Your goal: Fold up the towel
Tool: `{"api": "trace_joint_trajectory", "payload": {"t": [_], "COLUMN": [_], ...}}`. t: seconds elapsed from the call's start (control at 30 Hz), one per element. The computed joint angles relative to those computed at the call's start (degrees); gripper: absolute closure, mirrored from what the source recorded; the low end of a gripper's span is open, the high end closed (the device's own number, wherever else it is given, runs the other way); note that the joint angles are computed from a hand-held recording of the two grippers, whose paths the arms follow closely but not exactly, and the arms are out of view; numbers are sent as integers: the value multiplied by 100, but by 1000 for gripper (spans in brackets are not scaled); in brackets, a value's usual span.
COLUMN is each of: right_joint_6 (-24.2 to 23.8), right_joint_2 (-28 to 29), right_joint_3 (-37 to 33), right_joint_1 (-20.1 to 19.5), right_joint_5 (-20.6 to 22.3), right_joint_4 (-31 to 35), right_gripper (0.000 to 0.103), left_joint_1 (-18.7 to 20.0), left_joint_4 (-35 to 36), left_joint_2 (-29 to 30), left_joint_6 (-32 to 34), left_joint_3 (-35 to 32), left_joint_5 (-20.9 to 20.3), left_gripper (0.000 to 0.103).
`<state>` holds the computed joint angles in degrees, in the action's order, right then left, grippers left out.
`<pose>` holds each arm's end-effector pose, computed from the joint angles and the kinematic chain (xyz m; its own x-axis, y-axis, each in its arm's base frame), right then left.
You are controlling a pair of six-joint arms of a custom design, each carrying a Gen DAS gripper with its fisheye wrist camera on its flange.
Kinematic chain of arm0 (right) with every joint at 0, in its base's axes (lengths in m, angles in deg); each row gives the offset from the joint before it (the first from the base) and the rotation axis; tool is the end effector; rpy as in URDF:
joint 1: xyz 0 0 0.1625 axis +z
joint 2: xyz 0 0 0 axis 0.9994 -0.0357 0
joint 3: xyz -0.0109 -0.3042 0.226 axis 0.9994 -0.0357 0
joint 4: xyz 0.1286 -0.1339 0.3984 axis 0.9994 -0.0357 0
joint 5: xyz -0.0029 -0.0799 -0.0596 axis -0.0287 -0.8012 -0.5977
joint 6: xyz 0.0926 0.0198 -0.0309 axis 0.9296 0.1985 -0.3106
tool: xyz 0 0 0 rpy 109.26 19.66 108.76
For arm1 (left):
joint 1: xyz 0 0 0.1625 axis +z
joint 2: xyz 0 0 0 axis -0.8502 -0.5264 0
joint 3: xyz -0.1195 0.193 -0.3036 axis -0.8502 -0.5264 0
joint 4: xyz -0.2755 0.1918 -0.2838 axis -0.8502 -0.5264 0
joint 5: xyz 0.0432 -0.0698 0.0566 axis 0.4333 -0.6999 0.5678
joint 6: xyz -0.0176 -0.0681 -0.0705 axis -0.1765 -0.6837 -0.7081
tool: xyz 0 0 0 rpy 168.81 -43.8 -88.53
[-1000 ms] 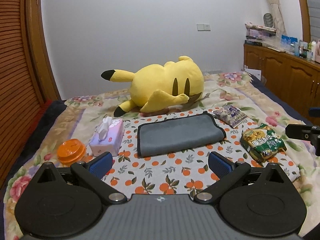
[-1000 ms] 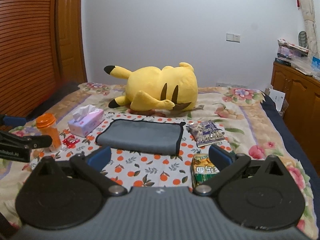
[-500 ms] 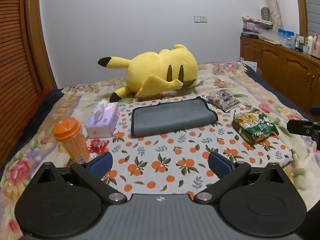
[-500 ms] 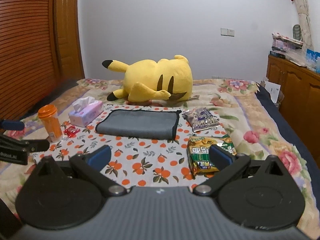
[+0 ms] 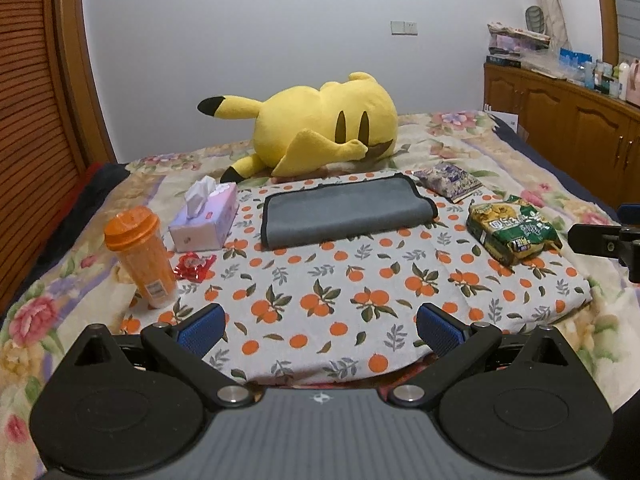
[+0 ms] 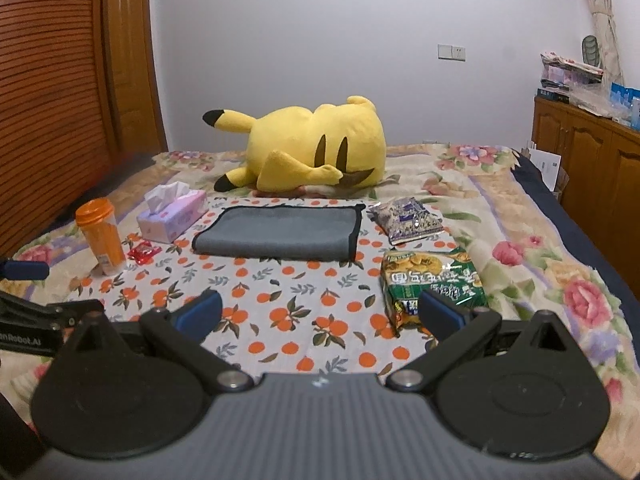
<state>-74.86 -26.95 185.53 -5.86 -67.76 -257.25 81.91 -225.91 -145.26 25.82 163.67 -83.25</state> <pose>0.0858 -0.3439 0.1250 -0.7504 -0.2226 0.6224 -0.6479 0.4342 -0.6258 -0.1692 -0.3191 0.1224 -0.6197 0.0716 -0.7816 0.6674 0.5721 -0.4768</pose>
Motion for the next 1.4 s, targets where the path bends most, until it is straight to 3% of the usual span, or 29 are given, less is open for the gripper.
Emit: {"api": "trace_joint_trajectory", "payload": {"t": [0.87, 1.4], "right_joint_6": [-221, -268], "right_joint_2": [729, 827], "right_joint_3": [-233, -173], "right_joint_1": [-20, -94], "right_joint_5": [-315, -156], "right_joint_4": [-435, -775], "right_gripper": [0, 0], "left_joint_1": [244, -38], "left_joint_4": [-438, -416], "left_joint_2": [172, 5], "left_joint_6": [-214, -447], "left_joint_3": [294, 515], "left_joint_5": [-20, 366], "left_gripper": [0, 0]}}
